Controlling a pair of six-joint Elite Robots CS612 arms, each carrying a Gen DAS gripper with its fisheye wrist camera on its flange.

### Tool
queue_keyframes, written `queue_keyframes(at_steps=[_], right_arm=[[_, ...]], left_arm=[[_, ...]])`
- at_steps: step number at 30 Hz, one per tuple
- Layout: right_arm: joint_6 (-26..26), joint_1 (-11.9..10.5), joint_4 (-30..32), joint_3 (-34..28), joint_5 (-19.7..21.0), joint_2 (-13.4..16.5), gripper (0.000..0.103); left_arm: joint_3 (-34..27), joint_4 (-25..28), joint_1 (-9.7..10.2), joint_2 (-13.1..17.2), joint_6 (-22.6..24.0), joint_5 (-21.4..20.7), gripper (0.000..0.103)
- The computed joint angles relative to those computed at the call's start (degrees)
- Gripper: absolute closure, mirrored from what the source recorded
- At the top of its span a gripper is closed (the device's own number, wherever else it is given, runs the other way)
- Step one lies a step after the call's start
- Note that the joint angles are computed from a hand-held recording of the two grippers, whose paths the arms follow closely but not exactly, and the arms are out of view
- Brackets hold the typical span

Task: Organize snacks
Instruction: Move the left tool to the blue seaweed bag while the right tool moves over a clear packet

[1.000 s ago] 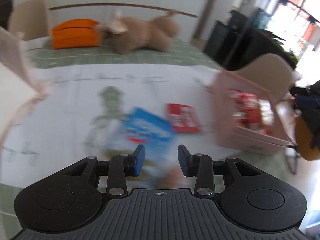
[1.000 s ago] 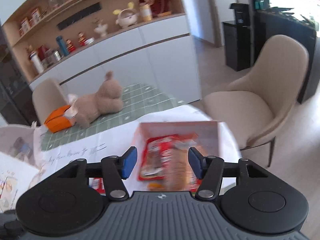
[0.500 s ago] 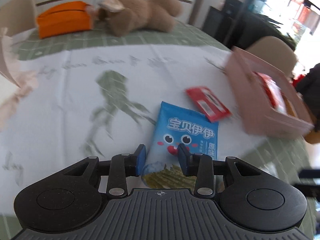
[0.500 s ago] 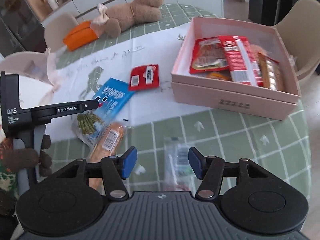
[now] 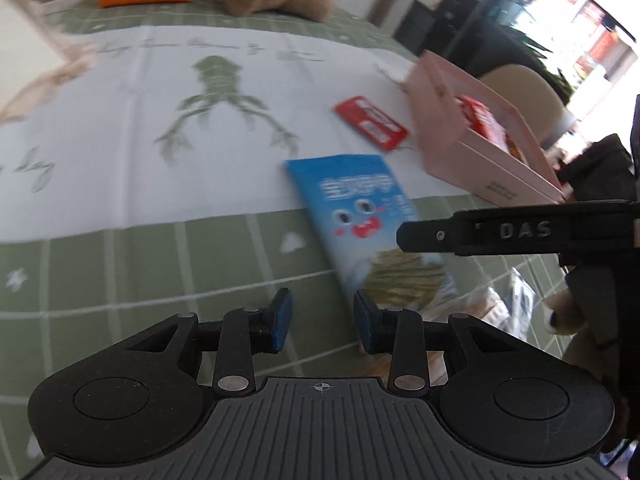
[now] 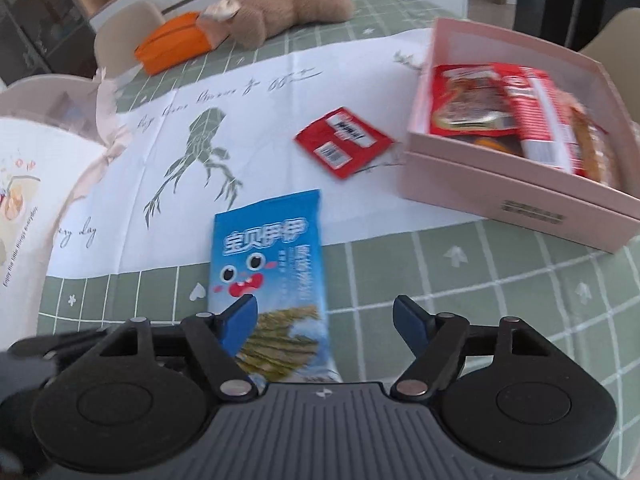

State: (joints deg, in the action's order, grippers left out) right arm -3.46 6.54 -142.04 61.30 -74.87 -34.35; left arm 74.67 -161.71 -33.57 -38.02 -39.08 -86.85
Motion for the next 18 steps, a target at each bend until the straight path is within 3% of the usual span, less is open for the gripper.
queue_keyframes(at_steps=[4, 10, 15, 18], right_arm=[[-0.9, 0.2, 2.4, -0.2, -0.2, 0.0, 0.027], [-7.3, -1.0, -2.1, 9.1, -2.4, -5.0, 0.022], [-3.5, -2.6, -4.5, 13.3, -5.4, -6.7, 0.02], [-0.5, -3.5, -7.1, 15.6, -6.3, -7.7, 0.021]], left_arm=[[0.7, 0.8, 0.03, -0.8, -1.9, 2.8, 0.065], [0.1, 1.9, 0.01, -0.7, -2.5, 2.4, 0.065], [-1.5, 2.2, -0.46, -0.1, -1.8, 2.9, 0.065], [-4.8, 3.4, -0.92, 1.1, 1.6, 3.4, 0.065]])
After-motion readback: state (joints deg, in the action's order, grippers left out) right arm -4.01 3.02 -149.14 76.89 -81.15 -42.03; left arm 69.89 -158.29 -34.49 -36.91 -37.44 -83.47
